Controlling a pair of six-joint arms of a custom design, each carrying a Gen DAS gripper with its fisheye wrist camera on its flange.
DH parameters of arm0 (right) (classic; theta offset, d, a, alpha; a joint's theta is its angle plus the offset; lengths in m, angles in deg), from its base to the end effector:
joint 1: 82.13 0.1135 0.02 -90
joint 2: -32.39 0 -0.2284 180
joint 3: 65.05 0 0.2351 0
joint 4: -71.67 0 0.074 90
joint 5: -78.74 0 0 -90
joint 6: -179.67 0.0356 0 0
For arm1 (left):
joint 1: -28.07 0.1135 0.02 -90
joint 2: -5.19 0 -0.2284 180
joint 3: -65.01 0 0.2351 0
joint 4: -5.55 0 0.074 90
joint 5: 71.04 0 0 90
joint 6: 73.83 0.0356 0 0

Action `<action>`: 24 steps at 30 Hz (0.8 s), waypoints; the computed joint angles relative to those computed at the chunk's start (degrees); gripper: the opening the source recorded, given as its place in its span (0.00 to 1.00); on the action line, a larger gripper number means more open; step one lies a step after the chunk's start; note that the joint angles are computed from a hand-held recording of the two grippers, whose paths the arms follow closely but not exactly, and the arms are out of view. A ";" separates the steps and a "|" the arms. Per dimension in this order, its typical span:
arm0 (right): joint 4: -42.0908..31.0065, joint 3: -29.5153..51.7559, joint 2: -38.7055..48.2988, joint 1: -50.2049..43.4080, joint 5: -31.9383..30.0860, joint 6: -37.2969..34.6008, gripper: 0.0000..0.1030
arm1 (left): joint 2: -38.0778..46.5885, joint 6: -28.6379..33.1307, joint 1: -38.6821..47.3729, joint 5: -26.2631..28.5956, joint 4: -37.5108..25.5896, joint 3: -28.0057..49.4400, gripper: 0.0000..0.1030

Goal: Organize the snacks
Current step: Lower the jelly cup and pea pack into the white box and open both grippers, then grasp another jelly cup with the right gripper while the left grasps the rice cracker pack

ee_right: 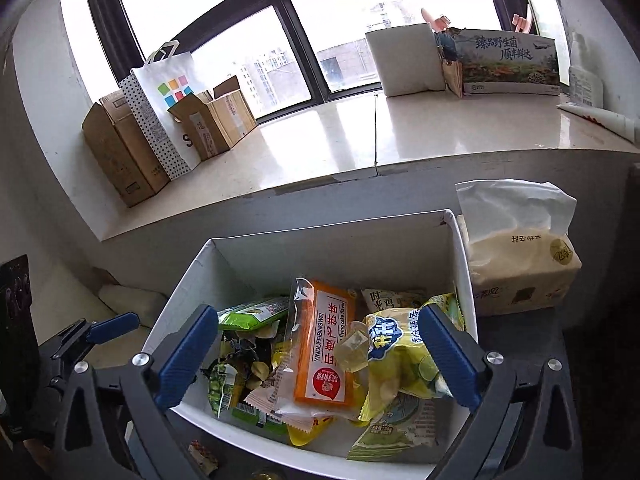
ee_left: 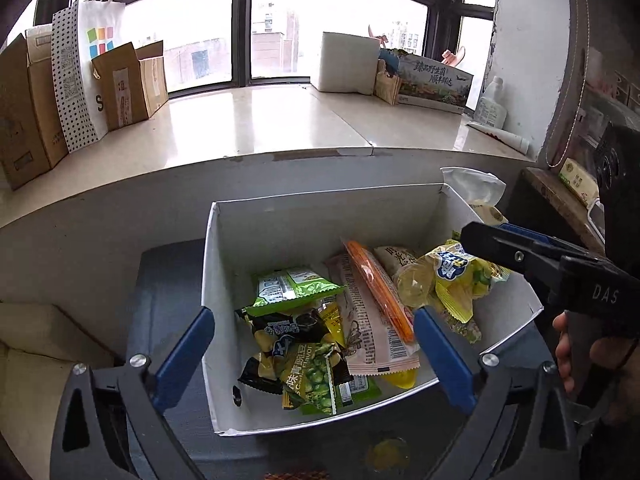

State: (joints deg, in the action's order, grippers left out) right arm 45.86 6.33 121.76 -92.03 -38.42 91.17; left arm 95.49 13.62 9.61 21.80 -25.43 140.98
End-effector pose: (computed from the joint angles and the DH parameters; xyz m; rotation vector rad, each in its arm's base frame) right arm 0.3154 -0.0386 0.1961 -0.0073 2.2779 0.4751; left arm 0.3087 -0.1049 0.2058 0.3523 2.3466 -0.2357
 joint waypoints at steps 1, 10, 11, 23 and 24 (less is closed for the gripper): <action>-0.02 -0.56 -0.78 -0.28 -0.42 0.02 1.00 | -0.36 0.07 -0.10 -0.36 -0.32 0.03 1.00; -4.30 -10.74 -18.30 -7.21 -12.14 -3.09 1.00 | -13.99 -0.49 -0.76 -2.49 -2.29 -8.89 1.00; -5.91 -12.44 -21.25 -8.48 -13.78 -4.40 1.00 | -17.05 -0.79 -0.74 -2.43 -2.41 -11.20 1.00; -36.09 -29.22 -43.68 -28.18 -27.66 -35.85 1.00 | -50.93 -5.43 -4.92 -4.09 -14.80 -33.13 1.00; -38.82 -30.13 -43.80 -30.34 -28.88 -39.04 1.00 | -53.47 -6.18 -5.63 -4.51 -16.32 -34.50 1.00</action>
